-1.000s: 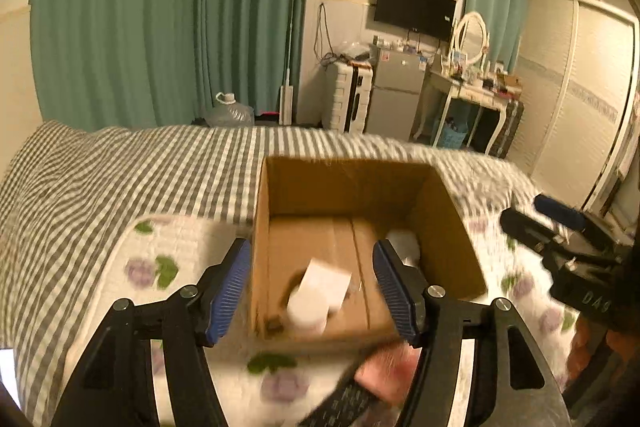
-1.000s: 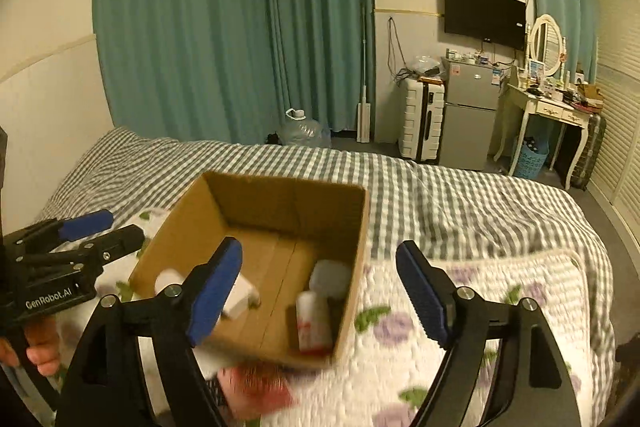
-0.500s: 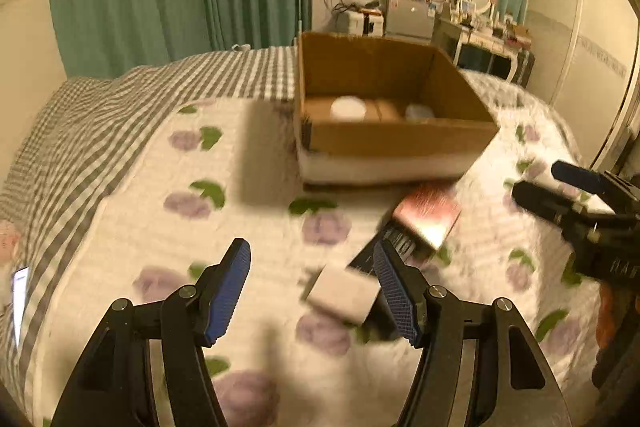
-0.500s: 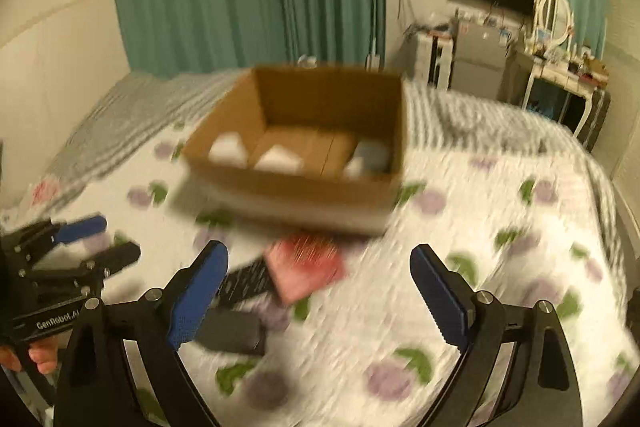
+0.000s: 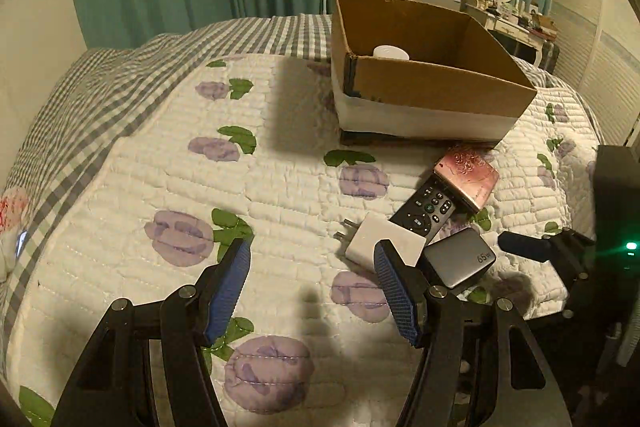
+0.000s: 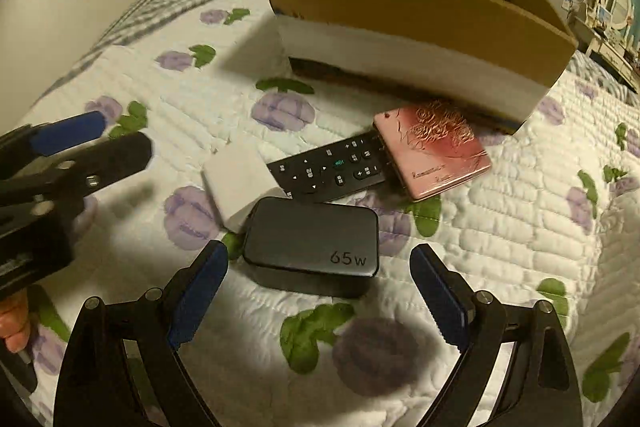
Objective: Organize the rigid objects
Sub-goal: 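Grasp the black rectangular charger with the right gripper, then grasp the small white charger with the left gripper while the right gripper holds the black charger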
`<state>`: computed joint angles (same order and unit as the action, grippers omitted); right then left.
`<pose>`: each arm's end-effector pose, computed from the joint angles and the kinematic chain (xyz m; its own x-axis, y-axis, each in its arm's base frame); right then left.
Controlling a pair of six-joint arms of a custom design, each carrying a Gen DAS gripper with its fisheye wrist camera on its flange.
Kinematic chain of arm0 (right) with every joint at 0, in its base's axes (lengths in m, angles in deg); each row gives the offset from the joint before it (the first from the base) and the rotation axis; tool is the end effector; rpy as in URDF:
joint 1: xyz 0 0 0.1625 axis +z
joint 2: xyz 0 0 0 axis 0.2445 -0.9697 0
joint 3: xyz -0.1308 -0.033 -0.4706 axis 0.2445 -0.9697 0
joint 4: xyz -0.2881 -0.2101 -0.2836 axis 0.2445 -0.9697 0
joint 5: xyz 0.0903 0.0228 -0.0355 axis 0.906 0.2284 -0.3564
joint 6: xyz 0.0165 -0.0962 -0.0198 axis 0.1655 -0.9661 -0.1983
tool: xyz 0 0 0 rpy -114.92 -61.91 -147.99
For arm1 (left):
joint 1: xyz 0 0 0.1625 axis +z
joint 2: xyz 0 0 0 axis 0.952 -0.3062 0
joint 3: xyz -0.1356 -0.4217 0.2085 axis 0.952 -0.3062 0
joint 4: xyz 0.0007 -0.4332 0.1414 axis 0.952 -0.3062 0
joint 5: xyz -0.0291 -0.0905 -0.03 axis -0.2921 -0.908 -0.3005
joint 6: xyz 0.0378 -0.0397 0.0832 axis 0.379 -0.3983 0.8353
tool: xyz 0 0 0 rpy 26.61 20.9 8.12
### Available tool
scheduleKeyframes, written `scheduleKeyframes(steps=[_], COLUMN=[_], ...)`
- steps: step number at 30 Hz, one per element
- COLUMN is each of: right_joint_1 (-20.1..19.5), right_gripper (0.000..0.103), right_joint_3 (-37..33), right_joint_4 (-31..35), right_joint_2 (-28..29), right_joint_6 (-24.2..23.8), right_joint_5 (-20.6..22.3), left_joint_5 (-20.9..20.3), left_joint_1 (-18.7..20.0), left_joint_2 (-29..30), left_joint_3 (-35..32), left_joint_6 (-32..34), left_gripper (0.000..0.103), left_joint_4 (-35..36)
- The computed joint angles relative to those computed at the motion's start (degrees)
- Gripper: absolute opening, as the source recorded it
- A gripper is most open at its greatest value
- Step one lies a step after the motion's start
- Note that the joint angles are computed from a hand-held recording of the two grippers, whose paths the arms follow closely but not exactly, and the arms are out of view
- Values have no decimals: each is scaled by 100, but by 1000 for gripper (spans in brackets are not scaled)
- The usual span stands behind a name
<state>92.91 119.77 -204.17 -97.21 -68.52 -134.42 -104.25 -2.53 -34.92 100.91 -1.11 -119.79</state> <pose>0.3030 -0.7135 -0.0732 -0.7105 -0.3719 0.5974 -0.5691 0.8030 -0.1769 -0.0370 -0.6918 0.2721 -0.6890 0.0380 -0.7237 0.4794 0.7728 -0.4158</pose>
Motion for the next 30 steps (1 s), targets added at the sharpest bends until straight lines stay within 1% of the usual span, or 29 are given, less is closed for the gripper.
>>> scheduleKeyframes(steps=[2, 3, 4, 5, 9, 12, 16, 18, 21, 22, 23, 25, 27, 30], right_joint_1=[-24, -32, -48, -44, -59, -68, -109, -162, -229, -273, -324, -391, -403, -393], right_gripper=[78, 76, 70, 69, 68, 68, 68, 68, 68, 68, 68, 68, 68, 68], right_joint_3=[-42, -68, -67, -71, 93, 263, 373, 387, 310, 338, 372, 407, 350, 362], right_joint_4=[130, 200, 273, 286, 227, -14, -608, -836, -1106, -1142, -1093, -941, -836, -774], right_joint_2=[4, 9, -1, -5, -173, -381, -631, -742, -824, -878, -944, -1010, -955, -913], right_joint_6=[41, 52, 60, 65, 107, 50, -80, -105, -43, 67, 244, 448, 438, 333], right_joint_5=[77, 102, 159, 164, 311, 338, 175, 80, -191, -199, -146, -52, -36, 98], left_joint_5=[12, 19, 35, 56, 84, 70, 39, -59, -235, -176, -114, 47, 126, 233], left_joint_1=[2, 3, 5, 4, 3, -8, -79, -116, -144, -157, -159, -148, -117, -45], left_joint_2=[4, 10, 20, 29, 66, 87, 182, 242, 387, 447, 504, 622, 683, 767], left_joint_3=[-8, -14, -23, -30, -63, -105, -158, -181, -218, -241, -265, -311, -354, -437], left_joint_6=[-31, -45, -57, -65, -66, -124, -62, 11, 267, 333, 384, 454, 420, 328], left_gripper=[67, 67, 67, 67, 67, 67, 67, 67, 67, 67, 67, 67, 67, 67], left_joint_4=[29, 57, 88, 111, 182, 278, 297, 325, 301, 308, 334, 358, 406, 491])
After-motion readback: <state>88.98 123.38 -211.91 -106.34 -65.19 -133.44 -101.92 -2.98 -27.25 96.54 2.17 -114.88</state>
